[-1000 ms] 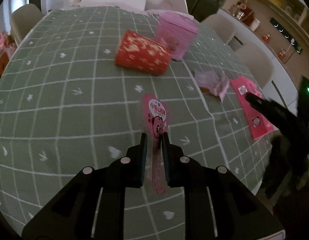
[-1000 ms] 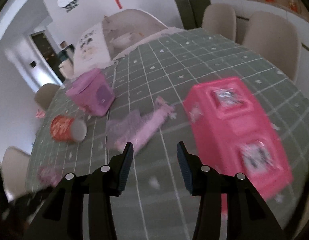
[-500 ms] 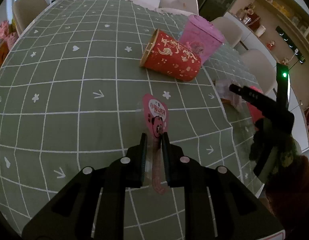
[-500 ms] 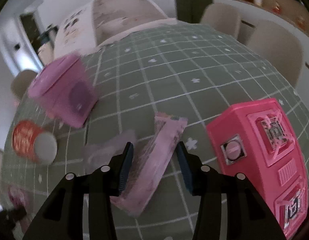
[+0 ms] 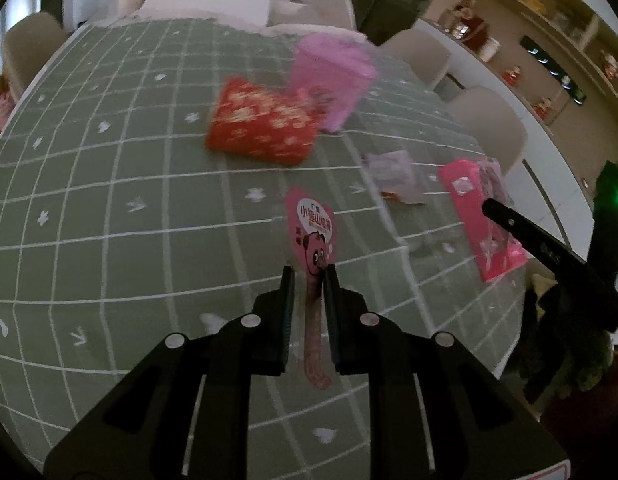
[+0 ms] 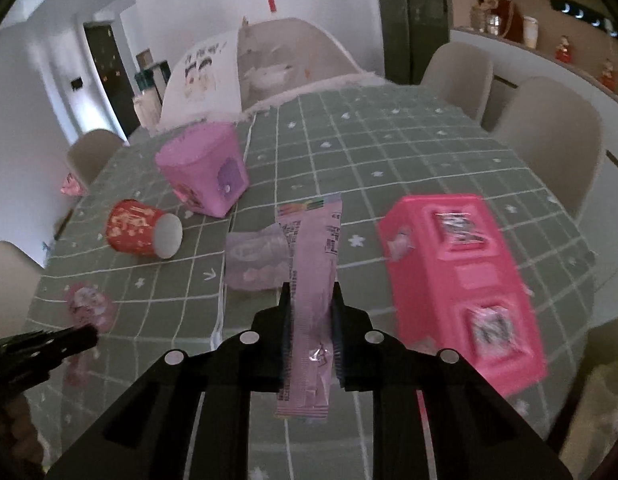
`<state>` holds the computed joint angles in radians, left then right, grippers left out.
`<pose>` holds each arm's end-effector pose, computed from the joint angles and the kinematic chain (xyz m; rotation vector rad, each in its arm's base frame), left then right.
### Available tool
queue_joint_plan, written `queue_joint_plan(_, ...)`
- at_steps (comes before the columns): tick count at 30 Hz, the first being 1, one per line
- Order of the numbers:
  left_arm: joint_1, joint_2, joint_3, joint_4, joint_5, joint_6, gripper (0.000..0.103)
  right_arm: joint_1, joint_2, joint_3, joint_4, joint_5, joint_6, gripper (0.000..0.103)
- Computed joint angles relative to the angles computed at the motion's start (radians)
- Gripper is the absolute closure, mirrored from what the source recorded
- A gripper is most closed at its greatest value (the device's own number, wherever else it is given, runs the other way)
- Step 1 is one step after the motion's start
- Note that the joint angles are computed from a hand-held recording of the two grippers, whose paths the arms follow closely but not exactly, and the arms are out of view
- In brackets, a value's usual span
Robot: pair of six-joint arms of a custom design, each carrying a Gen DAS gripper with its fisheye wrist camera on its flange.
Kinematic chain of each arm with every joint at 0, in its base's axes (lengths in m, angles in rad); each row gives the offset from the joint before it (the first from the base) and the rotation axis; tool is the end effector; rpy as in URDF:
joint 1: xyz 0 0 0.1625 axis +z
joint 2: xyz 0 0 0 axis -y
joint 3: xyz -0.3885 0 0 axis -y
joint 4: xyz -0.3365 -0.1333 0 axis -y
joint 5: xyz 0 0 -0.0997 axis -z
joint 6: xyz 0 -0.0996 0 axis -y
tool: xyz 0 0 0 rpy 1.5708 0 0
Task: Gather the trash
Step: 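Grasp the pink wrapper strip with the right tool while the left tool holds the candy stick, then carry the pink candy stick and pink wrapper strip over the trash bag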
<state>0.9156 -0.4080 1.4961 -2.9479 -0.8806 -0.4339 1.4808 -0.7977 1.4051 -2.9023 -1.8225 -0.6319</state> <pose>-0.2280 -0.6196 -0.0266 0.1508 2.5799 -0.8018 0.0464 -0.6932 0.2423 0.5642 -2.4870 0.7888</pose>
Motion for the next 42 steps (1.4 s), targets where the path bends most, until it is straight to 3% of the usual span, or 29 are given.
queue_joint_plan(14, -0.155, 0.150, -0.188, -0.042, -0.039, 0.137, 0.089, -0.087, -0.339, 0.283, -0.131, 0.117, -0.046, 0.085)
queue_joint_plan(23, -0.248, 0.300, -0.392, -0.011, -0.125, 0.211, 0.089, -0.204, -0.563, 0.418, -0.198, 0.192, -0.087, 0.085)
queue_joint_plan(36, -0.315, 0.555, -0.828, 0.245, -0.298, 0.261, 0.089, -0.403, -0.756, 0.527, -0.250, 0.272, -0.055, 0.085)
queue_joint_plan(40, -0.310, 0.650, -1.013, 0.374, -0.360, 0.245, 0.089, -0.451, -0.786, 0.533, -0.243, 0.289, -0.036, 0.085)
queue_joint_plan(42, -0.304, 0.726, -1.171, 0.483, -0.390, 0.233, 0.089, -0.468, -0.795, 0.533, -0.236, 0.295, -0.028, 0.085)
